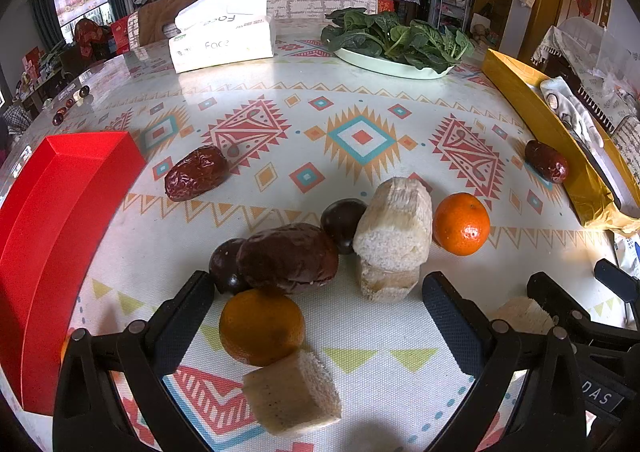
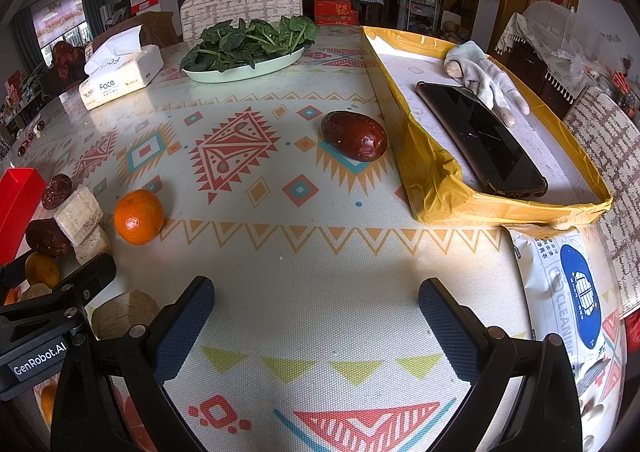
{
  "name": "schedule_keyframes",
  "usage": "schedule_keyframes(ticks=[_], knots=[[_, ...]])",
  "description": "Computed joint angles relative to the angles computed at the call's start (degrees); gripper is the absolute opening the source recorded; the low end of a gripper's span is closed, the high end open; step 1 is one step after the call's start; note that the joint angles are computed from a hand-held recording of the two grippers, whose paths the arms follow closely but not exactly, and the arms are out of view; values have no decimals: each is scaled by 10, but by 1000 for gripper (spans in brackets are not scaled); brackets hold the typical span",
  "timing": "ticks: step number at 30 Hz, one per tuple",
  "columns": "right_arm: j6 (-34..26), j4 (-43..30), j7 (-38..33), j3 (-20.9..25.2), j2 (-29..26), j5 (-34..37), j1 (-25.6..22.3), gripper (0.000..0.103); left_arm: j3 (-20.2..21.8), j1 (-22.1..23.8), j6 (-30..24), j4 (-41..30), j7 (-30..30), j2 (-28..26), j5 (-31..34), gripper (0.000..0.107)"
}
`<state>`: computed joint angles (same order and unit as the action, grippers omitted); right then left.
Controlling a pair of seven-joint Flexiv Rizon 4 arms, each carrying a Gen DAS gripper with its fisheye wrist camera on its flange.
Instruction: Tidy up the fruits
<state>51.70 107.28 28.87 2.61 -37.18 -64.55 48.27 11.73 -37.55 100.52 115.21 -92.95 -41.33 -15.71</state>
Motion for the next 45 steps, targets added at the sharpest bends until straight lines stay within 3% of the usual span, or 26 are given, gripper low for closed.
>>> schedule_keyframes(ticks=[13,15,20,25,30,36,39,41,45], knots=[[0,0,0,1,0,0,0,103,-1,2,-3,0,0,1,3,103],[0,-1,1,0,-1,-1,0,103,-23,31,-16,11,14,17,18,103],[4,-2,0,0,-3,0,0,103,-30,42,-33,12,15,24,33,103],[-5,-2,-26,20,5,61,-3,103,-27,41,-33,10,5,23,42,103],[3,3,-20,9,4,50,6,103,-14,29,-31,7,-7,20,42,103],[-12,-6,-24,9,0,64,10,103,-26,44,-35,12,-5,28,57,103],[-16,-8,-25,9,-1,67,12,103,-43,61,9,35,-4,36,67,102],[-22,-8,-23,10,0,71,13,103,-52,69,73,64,-1,46,72,102],[-59,-12,-24,14,3,88,22,103,-111,138,221,136,-11,79,111,102]])
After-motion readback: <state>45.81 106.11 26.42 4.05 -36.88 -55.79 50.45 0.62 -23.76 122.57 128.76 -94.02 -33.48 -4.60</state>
